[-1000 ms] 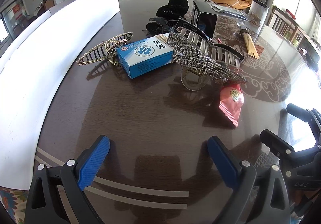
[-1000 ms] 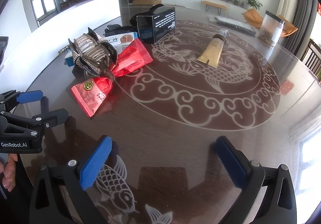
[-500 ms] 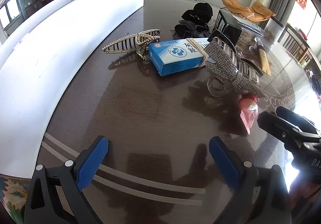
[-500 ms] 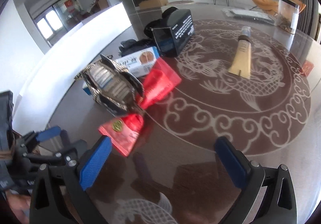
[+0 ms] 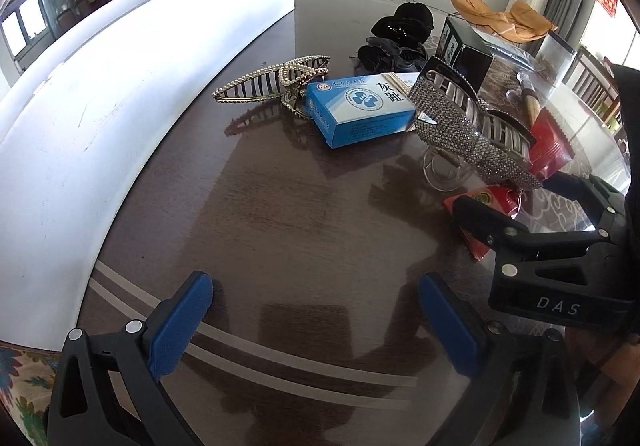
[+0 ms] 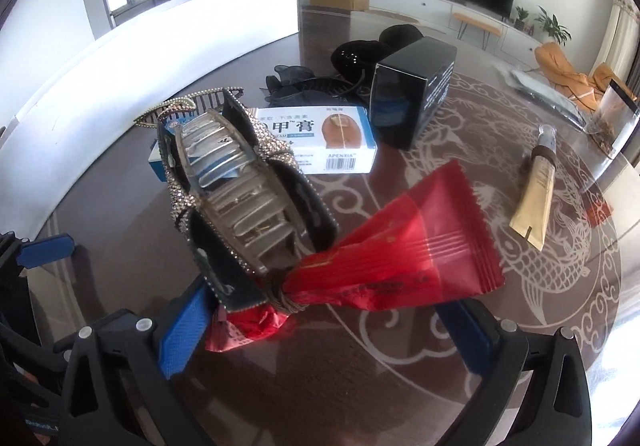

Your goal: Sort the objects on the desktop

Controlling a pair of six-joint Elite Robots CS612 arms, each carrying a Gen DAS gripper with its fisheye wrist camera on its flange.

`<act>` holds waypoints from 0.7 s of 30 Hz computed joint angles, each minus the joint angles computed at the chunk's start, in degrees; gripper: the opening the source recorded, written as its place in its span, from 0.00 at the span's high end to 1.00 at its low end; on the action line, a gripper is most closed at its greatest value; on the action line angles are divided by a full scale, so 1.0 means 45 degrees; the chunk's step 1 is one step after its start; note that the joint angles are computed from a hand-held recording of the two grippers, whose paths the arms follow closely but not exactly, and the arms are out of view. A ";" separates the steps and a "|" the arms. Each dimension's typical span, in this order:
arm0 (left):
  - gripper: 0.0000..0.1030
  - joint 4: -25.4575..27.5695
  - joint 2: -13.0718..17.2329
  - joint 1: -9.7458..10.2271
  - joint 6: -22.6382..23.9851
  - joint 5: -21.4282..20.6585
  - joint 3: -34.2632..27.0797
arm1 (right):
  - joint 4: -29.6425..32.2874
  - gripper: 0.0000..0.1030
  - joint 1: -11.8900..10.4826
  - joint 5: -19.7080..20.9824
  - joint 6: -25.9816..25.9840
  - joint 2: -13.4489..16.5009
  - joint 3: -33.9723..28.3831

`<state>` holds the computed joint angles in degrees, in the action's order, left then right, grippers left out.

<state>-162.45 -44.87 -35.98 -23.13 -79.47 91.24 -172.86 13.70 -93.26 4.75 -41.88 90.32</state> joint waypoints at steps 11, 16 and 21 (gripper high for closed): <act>0.00 0.0047 0.0054 -0.0029 0.0259 0.0172 -0.0082 | -0.0095 0.00 -0.0319 -0.0340 0.0437 -0.0086 0.0209; 0.00 0.0021 0.0055 -0.0043 0.0245 0.0205 -0.0078 | -0.0112 0.00 -0.0392 -0.0798 0.1068 -0.0098 0.0260; 0.00 0.0013 0.0054 -0.0044 0.0237 0.0213 -0.0072 | -0.0149 0.00 -0.0359 -0.0915 0.1169 -0.0065 0.0229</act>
